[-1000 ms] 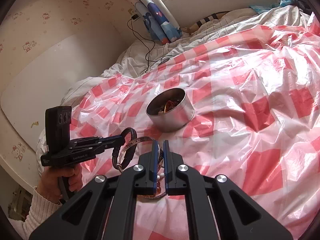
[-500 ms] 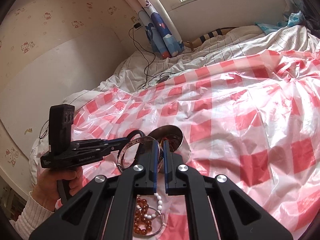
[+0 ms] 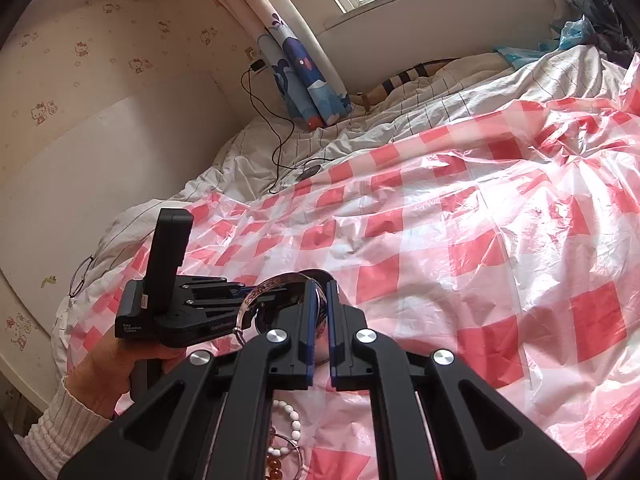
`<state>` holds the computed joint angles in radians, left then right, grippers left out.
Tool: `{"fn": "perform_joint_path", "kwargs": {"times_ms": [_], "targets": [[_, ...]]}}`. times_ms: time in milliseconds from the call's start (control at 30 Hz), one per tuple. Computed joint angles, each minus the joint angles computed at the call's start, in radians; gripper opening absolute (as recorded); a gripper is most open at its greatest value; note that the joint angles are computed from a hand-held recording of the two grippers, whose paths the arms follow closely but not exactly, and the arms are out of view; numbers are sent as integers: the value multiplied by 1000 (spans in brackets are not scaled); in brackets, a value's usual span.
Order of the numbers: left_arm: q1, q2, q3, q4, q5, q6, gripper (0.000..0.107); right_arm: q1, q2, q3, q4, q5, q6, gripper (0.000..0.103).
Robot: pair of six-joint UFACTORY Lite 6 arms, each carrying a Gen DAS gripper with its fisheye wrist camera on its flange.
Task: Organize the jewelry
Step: 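Release the black bracelet into the tin with left tool while right tool drops the bangle in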
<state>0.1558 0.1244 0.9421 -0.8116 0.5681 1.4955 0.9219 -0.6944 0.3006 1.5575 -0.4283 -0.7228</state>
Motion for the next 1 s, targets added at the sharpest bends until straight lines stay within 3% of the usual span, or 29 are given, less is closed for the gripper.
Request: {"fn": "perform_joint_path", "kwargs": {"times_ms": [133,233,300,467,567,600,633,667,733,833,1000], "targets": [[34,-14,-7,-3,42,11,10,-27,101,50,-49,22,29,6],[109,-46,-9,-41,138,59,19,-52,239,132,-132,33,67,6],[169,-85,-29,-69,168,85,42,-59,357,218,-167,27,58,6],[402,-128,-57,-127,326,197,49,-41,664,440,-149,-9,-59,6],[540,-115,-67,-144,417,250,50,-34,825,558,-48,-18,-204,7],[572,-104,-65,-145,439,255,51,-34,858,582,-14,-20,-246,14],[598,-90,-62,-140,457,254,51,-33,880,598,15,-26,-279,28],[616,-81,-63,-134,465,253,52,-26,880,596,18,-42,-280,55],[638,-82,-75,-126,478,269,52,11,812,540,-17,-103,-221,59],[668,-118,-109,-123,514,292,55,108,667,456,103,-210,-290,61],[764,-232,-217,-110,583,357,64,445,461,290,287,-502,-253,79]]}}
